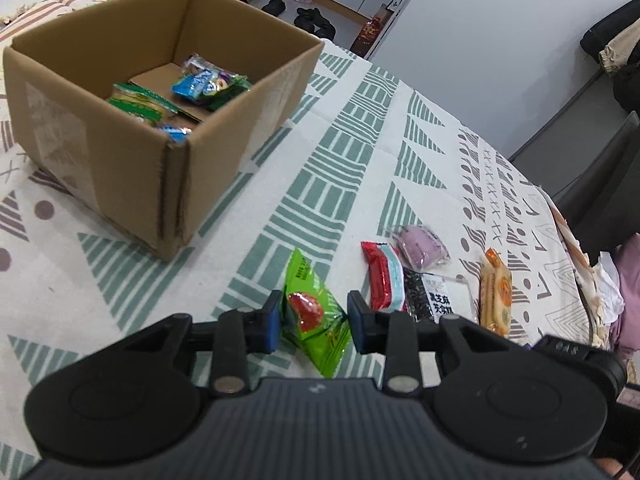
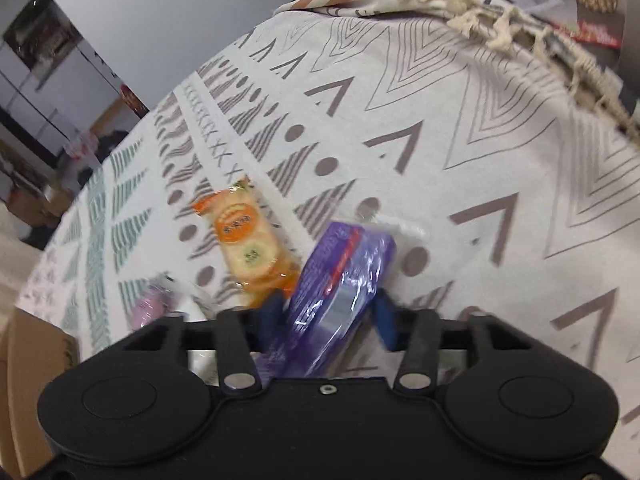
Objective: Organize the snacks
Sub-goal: 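Grasp the green-red candy packet with the left tool while the right tool grasps the purple-wrapped bread, then carry both snacks over the cardboard box and open both tools to drop them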
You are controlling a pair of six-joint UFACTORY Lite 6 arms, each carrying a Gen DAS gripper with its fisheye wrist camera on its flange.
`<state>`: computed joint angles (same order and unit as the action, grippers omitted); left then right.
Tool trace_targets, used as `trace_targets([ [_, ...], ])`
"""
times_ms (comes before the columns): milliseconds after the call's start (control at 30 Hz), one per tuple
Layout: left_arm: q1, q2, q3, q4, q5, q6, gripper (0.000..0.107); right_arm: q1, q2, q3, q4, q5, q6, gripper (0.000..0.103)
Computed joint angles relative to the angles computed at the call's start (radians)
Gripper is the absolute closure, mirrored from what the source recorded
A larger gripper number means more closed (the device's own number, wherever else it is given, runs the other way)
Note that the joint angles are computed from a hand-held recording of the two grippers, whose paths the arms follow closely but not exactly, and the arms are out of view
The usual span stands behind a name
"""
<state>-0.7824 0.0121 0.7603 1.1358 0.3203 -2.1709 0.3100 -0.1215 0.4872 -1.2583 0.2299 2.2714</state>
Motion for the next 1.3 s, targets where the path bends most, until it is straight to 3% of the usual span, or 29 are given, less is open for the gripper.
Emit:
trace_targets([
  [167,-0.009,-0.051,0.001,-0.075,0.041,0.085,0.074,0.023,-0.126,-0.041,0.233,0.055,-0.201,0.067],
  [433,-0.063,-0.175,0.005,-0.217,0.121,0.257,0.074,0.091,-0.412,-0.093,0.372,0.13,-0.334,0.067],
  [733,-0.07,-0.362,0.019,-0.313,0.286,0.407,0.074,0.231,-0.459,-0.024,0.247,0.163,-0.234,0.067],
  [900,-0.04,-0.444,0.032,-0.332,0.351,0.468,0.074,0.326,-0.474,0.007,0.084,0.18,-0.098,0.067],
  [1300,0.137,-0.644,0.037,-0.434,0.415,0.725,0.074,0.571,-0.352,0.155,-0.184,0.31,0.122,0.067],
])
